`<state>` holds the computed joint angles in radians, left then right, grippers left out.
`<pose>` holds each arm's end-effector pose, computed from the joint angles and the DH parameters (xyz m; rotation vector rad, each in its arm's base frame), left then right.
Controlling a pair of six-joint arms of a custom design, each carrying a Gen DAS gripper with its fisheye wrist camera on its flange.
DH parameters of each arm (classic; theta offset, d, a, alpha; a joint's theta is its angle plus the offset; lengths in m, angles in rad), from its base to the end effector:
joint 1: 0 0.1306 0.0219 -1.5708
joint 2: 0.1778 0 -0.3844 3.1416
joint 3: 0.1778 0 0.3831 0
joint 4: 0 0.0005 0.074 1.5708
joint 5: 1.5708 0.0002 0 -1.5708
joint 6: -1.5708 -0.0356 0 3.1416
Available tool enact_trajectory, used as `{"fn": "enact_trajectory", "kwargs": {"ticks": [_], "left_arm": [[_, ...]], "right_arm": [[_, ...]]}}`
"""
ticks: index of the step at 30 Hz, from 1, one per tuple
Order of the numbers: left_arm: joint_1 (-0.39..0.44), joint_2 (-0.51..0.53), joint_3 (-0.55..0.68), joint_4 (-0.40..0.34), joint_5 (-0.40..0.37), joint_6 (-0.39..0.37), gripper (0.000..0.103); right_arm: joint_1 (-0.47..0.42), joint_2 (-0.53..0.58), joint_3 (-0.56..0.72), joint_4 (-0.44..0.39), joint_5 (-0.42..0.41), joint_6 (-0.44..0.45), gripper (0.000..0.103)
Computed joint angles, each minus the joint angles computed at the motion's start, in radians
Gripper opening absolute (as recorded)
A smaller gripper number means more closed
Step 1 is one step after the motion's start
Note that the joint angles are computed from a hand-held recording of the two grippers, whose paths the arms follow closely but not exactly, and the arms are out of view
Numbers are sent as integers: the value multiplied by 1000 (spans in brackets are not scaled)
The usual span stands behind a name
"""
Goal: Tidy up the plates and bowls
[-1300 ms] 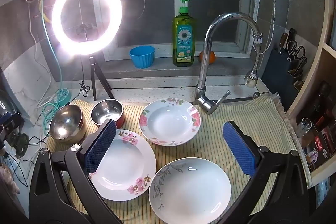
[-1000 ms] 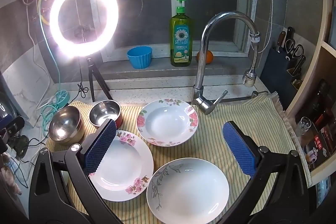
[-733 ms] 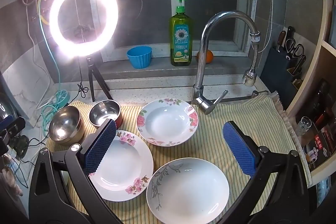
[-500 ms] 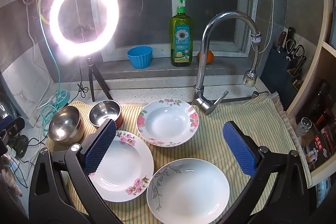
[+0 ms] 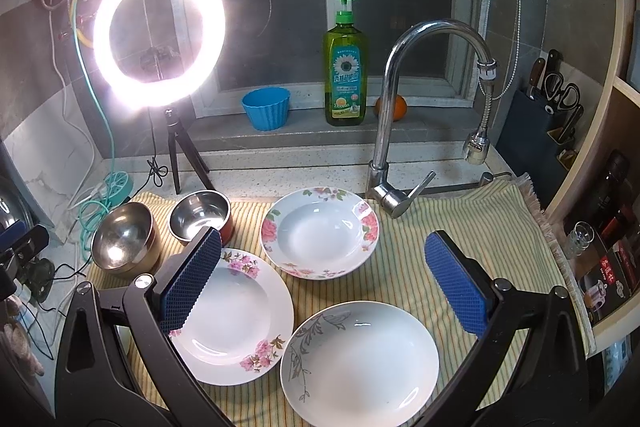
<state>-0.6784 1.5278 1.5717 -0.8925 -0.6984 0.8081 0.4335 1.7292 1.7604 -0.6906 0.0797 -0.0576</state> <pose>0.4213 -0.3108 0.4522 -0.4369 2.1390 0.0271 0.5623 0.2566 0.4382 -0.3744 2.2022 0.1797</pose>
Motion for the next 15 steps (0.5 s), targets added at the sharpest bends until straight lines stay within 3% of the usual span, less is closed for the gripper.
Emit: {"fn": "enact_trajectory", "kwargs": {"ticks": [15], "left_arm": [[-1, 8, 16, -10, 1, 0, 102]], "right_arm": [[-1, 0, -2, 3, 2, 1, 103]]}}
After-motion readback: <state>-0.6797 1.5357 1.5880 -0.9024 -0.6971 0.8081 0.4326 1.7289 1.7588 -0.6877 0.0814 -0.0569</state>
